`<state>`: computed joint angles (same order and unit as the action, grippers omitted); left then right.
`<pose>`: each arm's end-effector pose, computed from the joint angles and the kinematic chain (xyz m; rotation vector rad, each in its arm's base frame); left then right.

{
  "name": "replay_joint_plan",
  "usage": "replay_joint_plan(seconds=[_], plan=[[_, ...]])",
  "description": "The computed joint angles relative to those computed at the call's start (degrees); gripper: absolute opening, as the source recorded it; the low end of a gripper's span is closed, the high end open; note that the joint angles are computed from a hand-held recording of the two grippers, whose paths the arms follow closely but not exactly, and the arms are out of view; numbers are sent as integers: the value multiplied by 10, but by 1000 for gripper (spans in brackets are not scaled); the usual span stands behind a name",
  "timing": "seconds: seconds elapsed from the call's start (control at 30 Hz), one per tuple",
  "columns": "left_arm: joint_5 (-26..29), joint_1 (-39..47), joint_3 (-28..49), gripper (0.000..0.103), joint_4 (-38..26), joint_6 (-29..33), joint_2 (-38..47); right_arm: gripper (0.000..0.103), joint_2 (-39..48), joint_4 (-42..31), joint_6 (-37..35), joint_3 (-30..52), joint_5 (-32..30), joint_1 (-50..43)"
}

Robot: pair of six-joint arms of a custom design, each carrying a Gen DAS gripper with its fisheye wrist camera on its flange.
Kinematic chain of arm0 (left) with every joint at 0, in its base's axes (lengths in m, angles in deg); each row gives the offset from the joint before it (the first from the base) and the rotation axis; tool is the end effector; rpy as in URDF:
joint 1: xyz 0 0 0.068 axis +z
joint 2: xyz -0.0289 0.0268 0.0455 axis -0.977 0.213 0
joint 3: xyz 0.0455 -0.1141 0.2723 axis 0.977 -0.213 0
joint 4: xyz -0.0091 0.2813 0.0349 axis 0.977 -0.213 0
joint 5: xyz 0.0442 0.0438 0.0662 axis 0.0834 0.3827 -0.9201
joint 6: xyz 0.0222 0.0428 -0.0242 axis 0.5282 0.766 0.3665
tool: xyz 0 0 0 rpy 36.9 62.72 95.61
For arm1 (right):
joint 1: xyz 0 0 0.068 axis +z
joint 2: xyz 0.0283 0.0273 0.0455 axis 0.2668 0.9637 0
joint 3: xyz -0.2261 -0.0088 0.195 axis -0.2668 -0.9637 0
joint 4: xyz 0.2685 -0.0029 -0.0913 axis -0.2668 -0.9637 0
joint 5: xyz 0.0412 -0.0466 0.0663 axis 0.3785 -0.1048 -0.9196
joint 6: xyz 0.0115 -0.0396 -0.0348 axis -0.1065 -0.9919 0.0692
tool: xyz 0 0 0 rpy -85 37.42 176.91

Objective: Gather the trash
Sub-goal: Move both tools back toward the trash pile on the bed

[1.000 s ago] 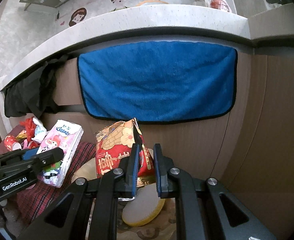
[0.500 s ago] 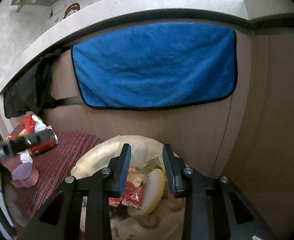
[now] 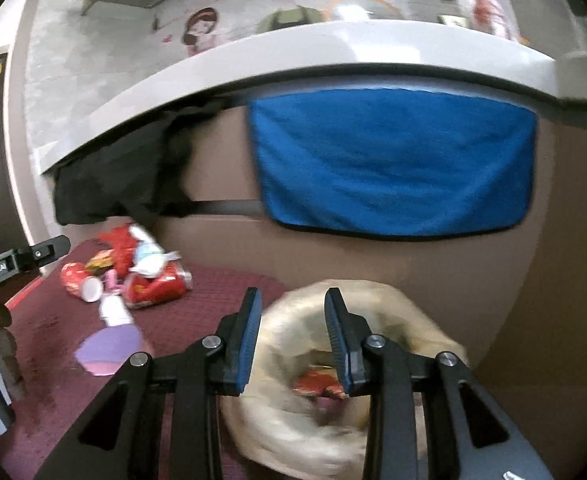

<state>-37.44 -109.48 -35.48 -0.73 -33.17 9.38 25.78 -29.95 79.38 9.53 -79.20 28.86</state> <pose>0.2451 -0.1396 0.1895 -0.0682 1.9626 -0.3613 0.2289 0.0540 0.1796 -0.1526 1.9724 0.1876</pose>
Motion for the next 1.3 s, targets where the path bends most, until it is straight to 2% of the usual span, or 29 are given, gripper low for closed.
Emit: replay_joint_plan(seconds=[0.1,0.23,0.4,0.6,0.87,1.07,1.3], plan=[[24,55,-47,58,-1,4,-46,31,15,0,6,10,26,58],[73,141,-87,59,-10,12,-76,31,81,10,17,42,46,134],[148,213,-119,59,30,13,-42,31,184,20,32,90,32,186],[207,256,-127,60,88,22,21,31,286,9,42,156,21,217],[258,275,-125,60,110,34,58,31,363,-17,46,206,29,230],[285,244,-117,60,121,34,84,33,357,33,66,165,8,216],[325,197,-95,60,100,44,91,33,368,21,67,157,29,215]])
